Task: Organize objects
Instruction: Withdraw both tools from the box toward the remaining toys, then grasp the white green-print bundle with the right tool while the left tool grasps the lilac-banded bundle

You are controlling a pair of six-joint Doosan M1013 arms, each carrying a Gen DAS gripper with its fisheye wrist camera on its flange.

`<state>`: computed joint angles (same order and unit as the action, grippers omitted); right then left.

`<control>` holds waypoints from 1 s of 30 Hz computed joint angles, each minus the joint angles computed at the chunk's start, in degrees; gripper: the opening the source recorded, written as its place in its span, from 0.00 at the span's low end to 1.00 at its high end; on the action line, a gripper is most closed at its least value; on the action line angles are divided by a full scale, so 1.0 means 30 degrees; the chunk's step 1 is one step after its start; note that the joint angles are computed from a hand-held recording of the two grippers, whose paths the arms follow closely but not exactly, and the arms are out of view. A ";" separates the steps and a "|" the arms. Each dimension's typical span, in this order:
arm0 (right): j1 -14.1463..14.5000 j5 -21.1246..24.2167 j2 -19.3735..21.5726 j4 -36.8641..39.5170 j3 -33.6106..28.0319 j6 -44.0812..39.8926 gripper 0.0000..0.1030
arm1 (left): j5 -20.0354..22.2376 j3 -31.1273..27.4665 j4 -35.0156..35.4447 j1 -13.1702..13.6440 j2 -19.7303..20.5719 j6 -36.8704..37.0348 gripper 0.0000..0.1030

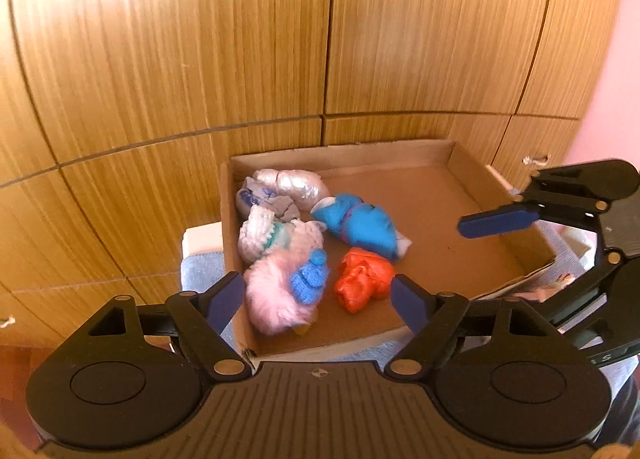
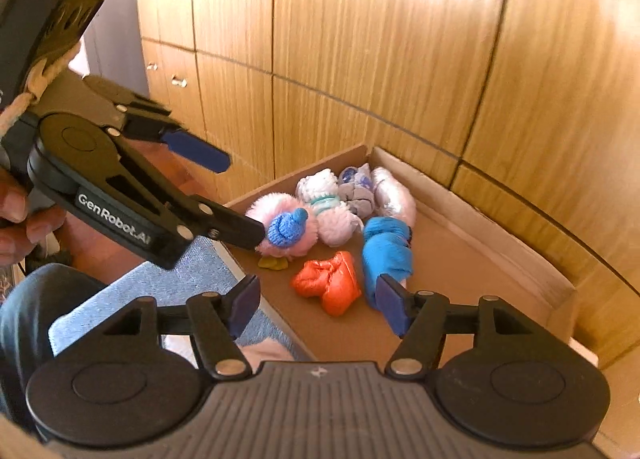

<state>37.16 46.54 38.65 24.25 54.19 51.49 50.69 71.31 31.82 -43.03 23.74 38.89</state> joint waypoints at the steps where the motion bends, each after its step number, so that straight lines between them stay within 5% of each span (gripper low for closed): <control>1: -0.0037 -0.0300 -0.0310 0.0185 0.0488 -0.0087 0.60 | -0.0058 0.0157 0.0223 -0.0115 -0.0123 -0.0397 0.82; 13: -0.0538 -0.4665 -0.4107 0.2349 0.6924 0.0385 0.67 | -0.0464 0.3557 0.4521 -0.2582 -0.1875 -0.7838 0.85; 19: -0.0373 -0.7617 -0.5800 0.5919 1.0725 -0.2103 0.70 | -0.1081 0.4883 0.3883 -0.3706 -0.2356 -0.9989 0.85; 25: 0.0143 -0.8678 -0.5813 0.9546 1.2076 -0.5846 0.68 | -0.2008 0.5989 0.3497 -0.3949 -0.2947 -1.3327 0.86; 30: 0.0442 -0.9184 -0.5192 0.7332 1.1735 -0.4551 0.66 | -0.1771 0.6067 0.3260 -0.3971 -0.2859 -1.3128 0.86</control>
